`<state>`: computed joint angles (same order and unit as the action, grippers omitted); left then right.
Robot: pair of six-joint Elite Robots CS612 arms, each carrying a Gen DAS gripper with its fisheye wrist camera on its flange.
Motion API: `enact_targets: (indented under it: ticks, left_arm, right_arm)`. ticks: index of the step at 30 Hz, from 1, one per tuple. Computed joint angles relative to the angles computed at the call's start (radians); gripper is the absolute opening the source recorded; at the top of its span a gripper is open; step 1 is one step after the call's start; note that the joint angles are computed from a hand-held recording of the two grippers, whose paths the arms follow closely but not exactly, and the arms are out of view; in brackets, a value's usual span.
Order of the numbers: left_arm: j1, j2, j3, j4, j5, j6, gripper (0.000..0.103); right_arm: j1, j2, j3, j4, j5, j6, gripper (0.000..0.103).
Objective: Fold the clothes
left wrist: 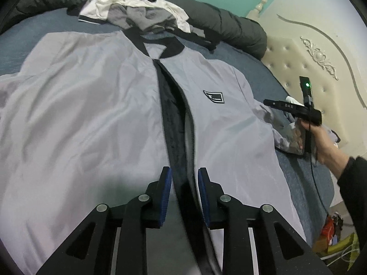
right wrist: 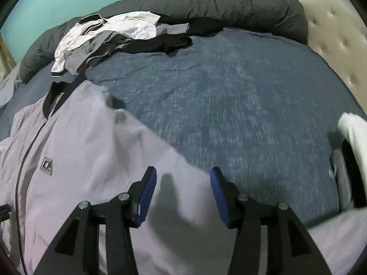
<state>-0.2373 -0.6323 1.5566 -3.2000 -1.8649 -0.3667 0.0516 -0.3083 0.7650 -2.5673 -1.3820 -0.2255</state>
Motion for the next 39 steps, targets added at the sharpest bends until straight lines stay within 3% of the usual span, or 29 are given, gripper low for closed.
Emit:
enact_targets:
  ticks: [8,11,14,15,18,22,26,37,39]
  left_arm:
    - [0.013,0.001,0.017,-0.032,-0.004,-0.014,0.026]
    - [0.016,0.004,0.016,-0.030,-0.011,-0.011,0.026]
    - [0.015,0.005,0.015,-0.029,-0.009,-0.009,0.026]
    - [0.015,0.005,0.015,-0.029,-0.009,-0.008,0.026]
    - [0.015,0.005,0.018,-0.027,-0.008,-0.001,0.026]
    - [0.014,0.005,0.018,-0.027,-0.004,0.002,0.026]
    - [0.015,0.006,0.019,-0.033,-0.002,-0.001,0.026]
    - [0.018,0.005,0.024,-0.040,0.008,-0.001,0.026]
    - [0.019,0.005,0.025,-0.037,0.010,-0.003,0.026]
  right_arm:
    - [0.018,0.103,-0.221,0.229,-0.040,-0.136,0.049]
    - [0.014,0.114,-0.238,0.238,-0.027,-0.142,0.047]
    - [0.008,0.121,-0.243,0.236,-0.002,-0.142,0.020]
    - [0.006,0.122,-0.243,0.234,0.006,-0.142,0.006]
    - [0.007,0.102,-0.199,0.193,0.007,-0.155,0.002]
    - [-0.002,0.074,-0.134,0.103,0.039,-0.131,0.001]
    - [-0.008,0.066,-0.118,0.078,0.040,-0.113,0.001]
    - [0.011,0.100,-0.173,0.071,-0.079,0.006,0.001]
    - [0.013,0.087,-0.144,0.022,-0.093,0.039,0.001]
